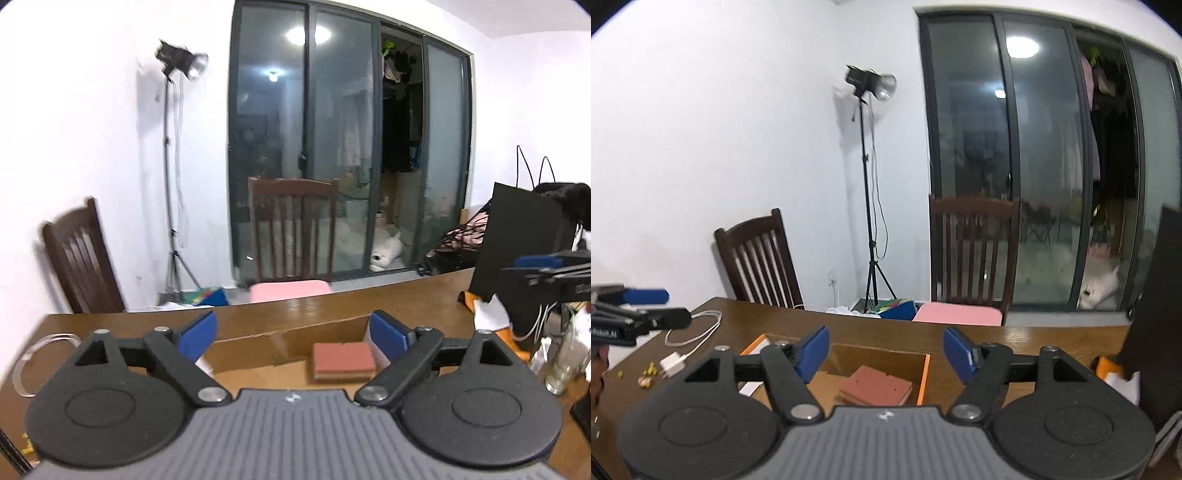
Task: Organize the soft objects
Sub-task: 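Carry the sponge block with the left tool into the box and release, then grasp the white plush sheep with the left tool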
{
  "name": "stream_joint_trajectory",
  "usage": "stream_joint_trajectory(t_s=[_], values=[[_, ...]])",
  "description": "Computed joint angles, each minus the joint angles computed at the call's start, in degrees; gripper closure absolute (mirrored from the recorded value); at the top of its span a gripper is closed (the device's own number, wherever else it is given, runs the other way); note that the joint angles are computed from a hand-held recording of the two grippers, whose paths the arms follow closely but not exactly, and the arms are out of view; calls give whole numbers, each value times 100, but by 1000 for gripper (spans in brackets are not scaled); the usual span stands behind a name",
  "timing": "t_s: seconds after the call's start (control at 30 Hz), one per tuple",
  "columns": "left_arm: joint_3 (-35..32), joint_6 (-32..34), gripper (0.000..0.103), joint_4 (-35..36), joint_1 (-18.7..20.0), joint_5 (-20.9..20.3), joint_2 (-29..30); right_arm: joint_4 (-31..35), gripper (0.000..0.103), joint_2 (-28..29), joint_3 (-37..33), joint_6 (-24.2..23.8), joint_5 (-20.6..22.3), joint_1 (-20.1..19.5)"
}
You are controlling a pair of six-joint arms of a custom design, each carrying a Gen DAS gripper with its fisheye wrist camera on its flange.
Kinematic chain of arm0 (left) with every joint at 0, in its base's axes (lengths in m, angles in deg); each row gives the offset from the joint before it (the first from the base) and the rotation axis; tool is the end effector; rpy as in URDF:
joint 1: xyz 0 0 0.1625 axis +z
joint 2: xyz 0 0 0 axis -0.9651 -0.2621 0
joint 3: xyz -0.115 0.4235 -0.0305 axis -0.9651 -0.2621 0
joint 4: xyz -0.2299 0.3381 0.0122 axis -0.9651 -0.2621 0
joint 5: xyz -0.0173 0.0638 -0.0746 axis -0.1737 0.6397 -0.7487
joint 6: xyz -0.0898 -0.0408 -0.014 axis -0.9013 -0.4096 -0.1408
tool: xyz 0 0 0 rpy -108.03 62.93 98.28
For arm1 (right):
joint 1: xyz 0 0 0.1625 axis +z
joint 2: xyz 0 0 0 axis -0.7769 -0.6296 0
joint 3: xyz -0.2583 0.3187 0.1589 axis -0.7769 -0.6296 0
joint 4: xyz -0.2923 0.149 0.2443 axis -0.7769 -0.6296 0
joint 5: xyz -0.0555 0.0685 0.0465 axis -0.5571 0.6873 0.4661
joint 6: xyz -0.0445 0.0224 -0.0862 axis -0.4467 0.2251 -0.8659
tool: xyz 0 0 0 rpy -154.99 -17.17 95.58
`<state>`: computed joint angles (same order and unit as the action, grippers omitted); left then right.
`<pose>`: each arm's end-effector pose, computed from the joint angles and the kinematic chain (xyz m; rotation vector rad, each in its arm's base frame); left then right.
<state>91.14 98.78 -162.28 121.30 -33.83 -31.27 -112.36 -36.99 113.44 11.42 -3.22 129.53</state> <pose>-0.3435 -0.6558 0.0744 0.8590 2.1233 -1.2798 0.0119 -0.6882 0.3478 0.8111 -2.2314 1.3778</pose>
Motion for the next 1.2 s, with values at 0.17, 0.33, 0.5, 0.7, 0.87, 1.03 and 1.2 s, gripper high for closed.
stream_joint_trajectory(t_s=[0.17,0.33,0.5,0.7,0.87,1.03,1.2], values=[[1250,178,5,-1236,-416,709,-272,-752,27,-782,1460,-340,439,-200],[2775,-263,3,-2540,-714,941,-450,-1740,18,-1190,2852,-814,1287,-713],[3761,-784,2,-3579,-950,1286,-258,-2835,17,-1035,3832,-1062,1766,-1212],[4576,-1703,1,-4546,-1321,1486,273,-3986,17,-786,4889,-1054,2560,-2064],[4820,-2346,1,-4565,-1349,1421,517,-4425,17,-402,5311,-1455,2786,-2543],[4687,-2552,1,-4067,-1191,1501,530,-4036,18,-292,5077,-1352,2547,-2446],[4396,-2552,1,-3804,-849,1161,430,-3298,30,-244,4651,-1266,2200,-2127]])
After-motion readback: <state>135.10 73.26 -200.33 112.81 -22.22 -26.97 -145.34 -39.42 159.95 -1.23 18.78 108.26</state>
